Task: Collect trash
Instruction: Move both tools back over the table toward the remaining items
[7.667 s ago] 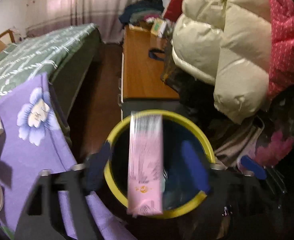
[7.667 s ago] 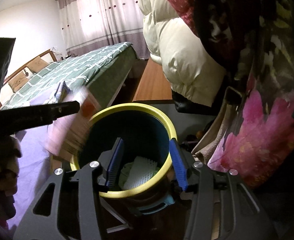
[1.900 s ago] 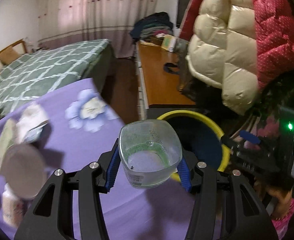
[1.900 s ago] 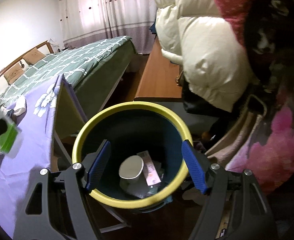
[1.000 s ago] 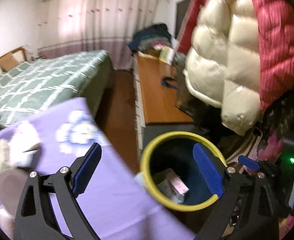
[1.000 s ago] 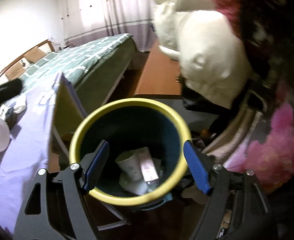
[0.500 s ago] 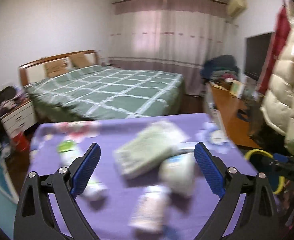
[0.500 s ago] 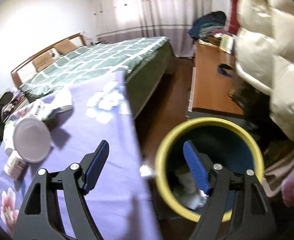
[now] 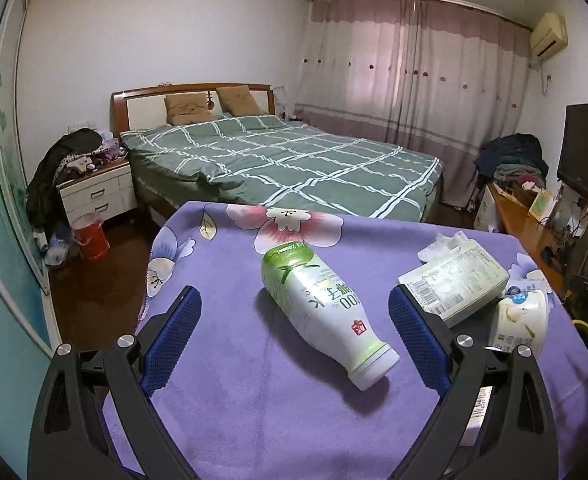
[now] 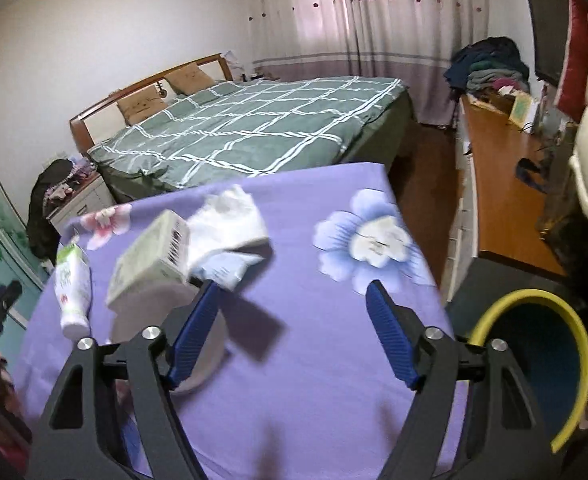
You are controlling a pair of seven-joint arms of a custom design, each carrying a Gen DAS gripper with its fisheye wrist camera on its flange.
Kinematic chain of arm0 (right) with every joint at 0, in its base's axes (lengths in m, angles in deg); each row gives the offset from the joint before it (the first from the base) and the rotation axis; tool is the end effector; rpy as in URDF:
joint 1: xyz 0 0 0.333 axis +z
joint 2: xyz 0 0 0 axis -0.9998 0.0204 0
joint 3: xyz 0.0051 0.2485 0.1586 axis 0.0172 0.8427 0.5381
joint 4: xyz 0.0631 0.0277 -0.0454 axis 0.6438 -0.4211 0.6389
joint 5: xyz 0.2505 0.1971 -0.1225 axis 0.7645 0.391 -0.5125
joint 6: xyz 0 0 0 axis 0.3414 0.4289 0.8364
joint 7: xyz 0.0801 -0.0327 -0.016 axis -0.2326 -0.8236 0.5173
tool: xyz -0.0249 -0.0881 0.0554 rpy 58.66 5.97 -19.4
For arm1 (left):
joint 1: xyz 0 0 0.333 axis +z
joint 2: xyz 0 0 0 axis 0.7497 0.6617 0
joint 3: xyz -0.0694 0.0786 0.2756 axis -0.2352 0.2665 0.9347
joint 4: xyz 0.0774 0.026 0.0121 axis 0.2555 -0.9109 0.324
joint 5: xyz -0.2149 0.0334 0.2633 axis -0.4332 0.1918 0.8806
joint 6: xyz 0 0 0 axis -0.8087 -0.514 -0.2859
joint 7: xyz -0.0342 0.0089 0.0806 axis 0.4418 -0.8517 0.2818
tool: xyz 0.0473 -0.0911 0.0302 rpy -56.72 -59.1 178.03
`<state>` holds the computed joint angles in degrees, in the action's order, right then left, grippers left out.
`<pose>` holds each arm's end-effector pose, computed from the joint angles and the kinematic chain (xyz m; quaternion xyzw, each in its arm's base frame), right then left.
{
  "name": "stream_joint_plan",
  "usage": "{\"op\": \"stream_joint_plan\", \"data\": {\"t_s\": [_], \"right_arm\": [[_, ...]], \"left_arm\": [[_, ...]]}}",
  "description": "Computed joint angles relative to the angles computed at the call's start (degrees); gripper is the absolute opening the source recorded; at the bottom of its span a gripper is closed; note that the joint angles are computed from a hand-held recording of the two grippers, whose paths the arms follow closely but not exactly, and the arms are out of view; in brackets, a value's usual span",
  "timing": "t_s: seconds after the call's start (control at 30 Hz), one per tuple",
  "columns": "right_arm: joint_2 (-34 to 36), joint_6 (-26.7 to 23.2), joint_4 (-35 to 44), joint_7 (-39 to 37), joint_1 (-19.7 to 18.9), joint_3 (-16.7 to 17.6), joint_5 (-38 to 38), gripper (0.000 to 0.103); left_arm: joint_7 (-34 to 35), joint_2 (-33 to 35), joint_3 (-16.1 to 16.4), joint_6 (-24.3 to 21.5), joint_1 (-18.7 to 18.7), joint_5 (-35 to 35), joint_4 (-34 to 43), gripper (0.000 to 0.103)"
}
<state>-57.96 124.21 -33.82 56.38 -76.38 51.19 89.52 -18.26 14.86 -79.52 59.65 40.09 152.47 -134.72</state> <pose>0.5329 0.1039 0.5150 -0.7151 0.5678 -0.1744 0.3684 0.4688 -0.2033 0.5016 -0.7309 0.4677 -0.3022 0.3946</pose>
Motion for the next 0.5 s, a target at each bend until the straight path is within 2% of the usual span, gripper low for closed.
{"op": "stream_joint_plan", "data": {"t_s": [0.13, 0.3, 0.5], "right_arm": [[3.16, -2.91, 3.46, 4.13, 0.28, 0.74, -3.75, 0.059], [5.17, -4.57, 5.58, 8.02, 0.05, 1.63, -6.29, 0.059], [7.06, -6.94, 7.78, 7.87, -0.74, 2.75, -3.07, 0.057]], "left_arm": [[0.4, 1.21, -0.93, -2.12, -0.81, 0.27, 1.36, 0.094], [2.01, 2.16, -0.87, -3.52, -2.36, -0.25, 2.56, 0.094], [2.37, 2.23, -0.81, -4.39, -3.45, 0.28, 3.11, 0.094]]}}
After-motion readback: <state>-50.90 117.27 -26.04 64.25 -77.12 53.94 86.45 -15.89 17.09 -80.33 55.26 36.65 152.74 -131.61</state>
